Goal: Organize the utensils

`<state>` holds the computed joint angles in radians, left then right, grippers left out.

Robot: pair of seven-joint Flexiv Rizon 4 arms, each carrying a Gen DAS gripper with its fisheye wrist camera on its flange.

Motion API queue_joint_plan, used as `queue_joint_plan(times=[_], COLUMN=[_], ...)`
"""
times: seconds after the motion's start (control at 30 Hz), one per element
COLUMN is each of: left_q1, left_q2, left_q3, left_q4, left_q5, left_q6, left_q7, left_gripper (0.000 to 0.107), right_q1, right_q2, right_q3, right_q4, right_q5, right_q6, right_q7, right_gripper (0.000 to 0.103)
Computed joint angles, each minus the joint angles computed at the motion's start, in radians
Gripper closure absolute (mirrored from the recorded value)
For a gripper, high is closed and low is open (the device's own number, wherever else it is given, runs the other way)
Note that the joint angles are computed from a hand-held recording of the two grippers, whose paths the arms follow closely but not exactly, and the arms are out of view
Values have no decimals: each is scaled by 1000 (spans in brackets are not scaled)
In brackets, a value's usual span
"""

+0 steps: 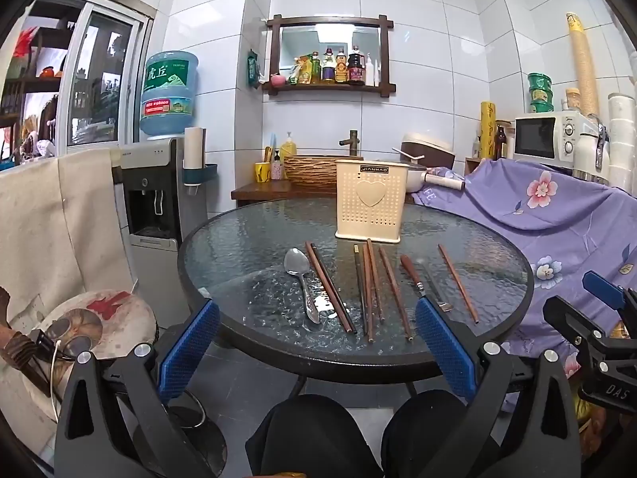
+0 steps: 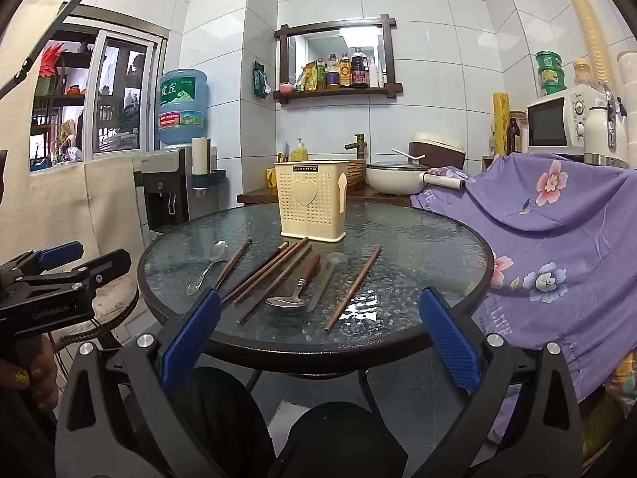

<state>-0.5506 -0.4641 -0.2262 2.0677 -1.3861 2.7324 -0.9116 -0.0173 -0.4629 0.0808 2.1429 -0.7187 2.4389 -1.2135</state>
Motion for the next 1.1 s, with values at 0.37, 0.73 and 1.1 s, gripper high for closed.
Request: queue_joint_plan(times=[0.37,0.73,1.1], left_q1=[7,0,-2], left_q2=[-21,-1,-9], left_q3=[-3,3,1], left_q4=[-35,7,4], left_q5=[0,11,14], left_q6=[1,9,13], left_q7=[22,-14,-8], left_gripper=[10,10,10], right_q1=[0,0,-1], right_q2=[0,0,0], right_q3=[1,1,1], right_q4=[1,1,0], right_q5=[1,1,-1], right_q6=[1,1,0], right_q7=[-3,-2,0], right_gripper=[5,5,5])
